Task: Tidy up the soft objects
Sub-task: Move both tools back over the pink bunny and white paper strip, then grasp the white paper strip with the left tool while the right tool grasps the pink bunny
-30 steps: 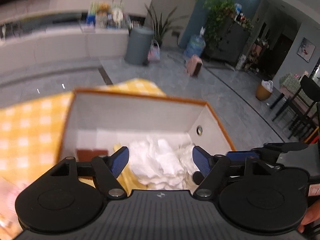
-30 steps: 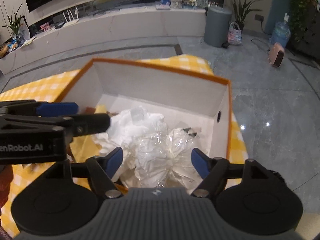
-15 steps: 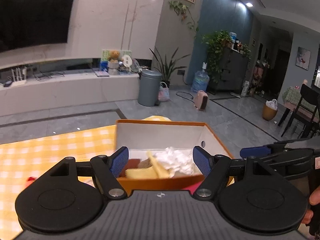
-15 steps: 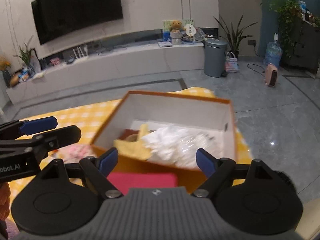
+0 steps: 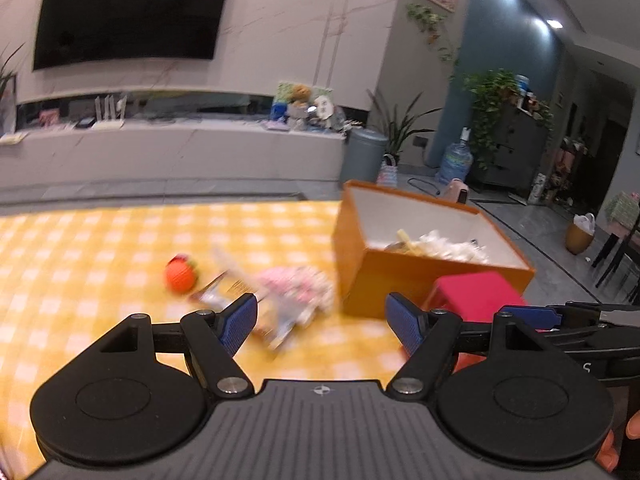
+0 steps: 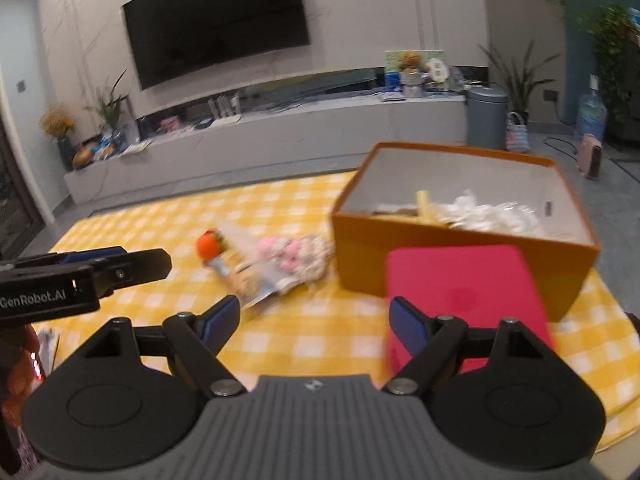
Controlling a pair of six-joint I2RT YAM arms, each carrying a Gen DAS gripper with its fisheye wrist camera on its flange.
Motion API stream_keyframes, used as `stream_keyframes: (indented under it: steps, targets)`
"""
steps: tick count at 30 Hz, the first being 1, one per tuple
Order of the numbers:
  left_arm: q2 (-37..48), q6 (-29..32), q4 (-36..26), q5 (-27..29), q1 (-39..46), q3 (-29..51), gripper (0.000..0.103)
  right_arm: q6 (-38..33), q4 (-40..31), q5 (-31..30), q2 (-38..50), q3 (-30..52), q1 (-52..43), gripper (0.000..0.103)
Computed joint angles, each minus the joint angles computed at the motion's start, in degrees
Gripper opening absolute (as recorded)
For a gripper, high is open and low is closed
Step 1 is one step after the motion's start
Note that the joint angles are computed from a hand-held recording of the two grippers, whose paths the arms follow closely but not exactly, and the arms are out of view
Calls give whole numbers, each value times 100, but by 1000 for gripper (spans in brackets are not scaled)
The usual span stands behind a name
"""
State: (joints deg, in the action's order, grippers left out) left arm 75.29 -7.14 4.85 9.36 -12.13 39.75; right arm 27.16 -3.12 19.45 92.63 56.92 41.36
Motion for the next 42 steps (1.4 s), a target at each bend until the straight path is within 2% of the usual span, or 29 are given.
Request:
stream_keyframes:
  steps: [6, 10, 13, 16, 21, 22, 24, 25, 29, 31, 33, 35, 36, 41, 42]
  targets:
    - [213, 152, -158, 546, 798, -6, 83, -287, 14, 69, 802, 609, 252, 79]
    - [666, 295, -186, 766, 1076, 223, 83, -649, 30, 86, 1368, 1117, 253, 78]
    - [1110, 370, -158, 947, 1185, 420, 79, -1007, -66, 86, 1837, 1620, 165, 65]
    - [1596, 331, -176, 1051, 1168, 748, 79, -1367, -195, 103, 2297, 2151, 58, 62]
    - [2406, 186, -162, 1240, 1123, 1391, 70, -2018, -242, -145, 2998, 2963, -168, 58]
    - [2566, 157, -194, 1237, 1107, 1569, 69, -2167, -268, -126, 3133, 3130, -191, 56]
    - [2844, 134, -216, 1213, 1075, 1869, 63, -2496, -391, -103, 3434, 3533, -255, 44]
    - [2996, 91, -241, 1164, 1039, 2052, 63, -2638, -441, -110, 3566, 3711, -290, 42]
    - [3509, -60, -124, 1003, 922, 2542, 63, -3109, -540, -209, 4015, 4315, -418, 42]
    - [3756, -135, -27, 1077, 935, 2734, 58, -3199, -691, -253, 4249, 4654, -472, 42]
    - [3920, -153, 29, 1110, 936, 2880, 44, -3175, -843, -312, 4479, 4986, -510, 42]
    - [3982, -83, 206, 1040, 953, 2814, 39, -3141, -880, -362, 4642, 5184, -519, 43]
    - [4016, -68, 275, 1038, 970, 2782, 37, -3114, -954, -378, 4749, 5339, -510, 47]
    - [4234, -152, 286, 1319, 1062, 2939, 37, -2940, -1229, -243, 5303, 6056, -475, 49]
    - [4270, -156, 347, 1327, 1060, 2942, 37, -2860, -1314, -271, 5379, 6166, -484, 46]
